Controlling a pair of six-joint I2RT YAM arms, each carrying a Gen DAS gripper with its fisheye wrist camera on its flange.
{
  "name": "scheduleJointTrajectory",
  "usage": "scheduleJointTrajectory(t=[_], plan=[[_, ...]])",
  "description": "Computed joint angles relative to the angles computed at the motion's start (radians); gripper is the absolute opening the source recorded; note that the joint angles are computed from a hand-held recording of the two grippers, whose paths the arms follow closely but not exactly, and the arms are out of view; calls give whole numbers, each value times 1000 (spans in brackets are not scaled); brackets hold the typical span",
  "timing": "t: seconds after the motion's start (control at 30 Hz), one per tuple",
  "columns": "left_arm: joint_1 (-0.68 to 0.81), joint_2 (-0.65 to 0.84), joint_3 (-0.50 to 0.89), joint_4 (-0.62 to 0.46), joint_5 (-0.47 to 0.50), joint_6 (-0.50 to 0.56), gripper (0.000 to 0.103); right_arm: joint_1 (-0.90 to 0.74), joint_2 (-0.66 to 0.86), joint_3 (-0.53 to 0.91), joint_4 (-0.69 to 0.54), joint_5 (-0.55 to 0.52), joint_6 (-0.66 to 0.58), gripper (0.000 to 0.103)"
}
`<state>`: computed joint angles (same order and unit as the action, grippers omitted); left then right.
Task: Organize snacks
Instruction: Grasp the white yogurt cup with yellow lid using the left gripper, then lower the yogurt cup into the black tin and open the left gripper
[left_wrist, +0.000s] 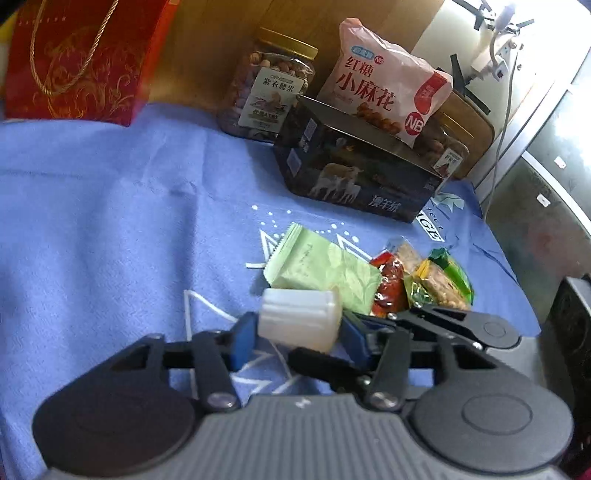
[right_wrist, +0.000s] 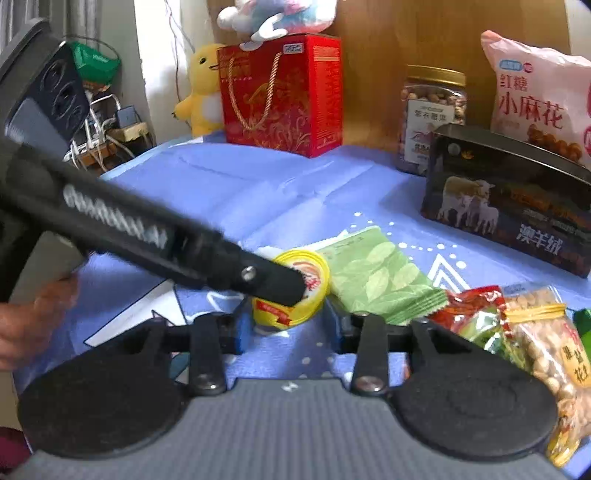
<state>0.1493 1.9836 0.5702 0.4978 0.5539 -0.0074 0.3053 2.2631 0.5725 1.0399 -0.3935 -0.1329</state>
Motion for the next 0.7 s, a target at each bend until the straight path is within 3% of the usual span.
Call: scheduleJointTrajectory(t=[0.1,0.27,0.33,0.5,0.7], plan=[[-3,-17,-7,-1,8,-13,47,-7,11,-33,75,-3,30,41],[-58,-96,-55,52,-8,-35,47,-1,22,-150,313,63,49,41],[-94,-107,-23,35,-22,-50,47,-26,4,-157,336,73,35,41],[-189,-31,201,-40,-43,-105,48,-134,-80,-79,250,58,33,40],[-263,157,581,-156,-111,-196,48,-218,-65,210,16,59,50,41]])
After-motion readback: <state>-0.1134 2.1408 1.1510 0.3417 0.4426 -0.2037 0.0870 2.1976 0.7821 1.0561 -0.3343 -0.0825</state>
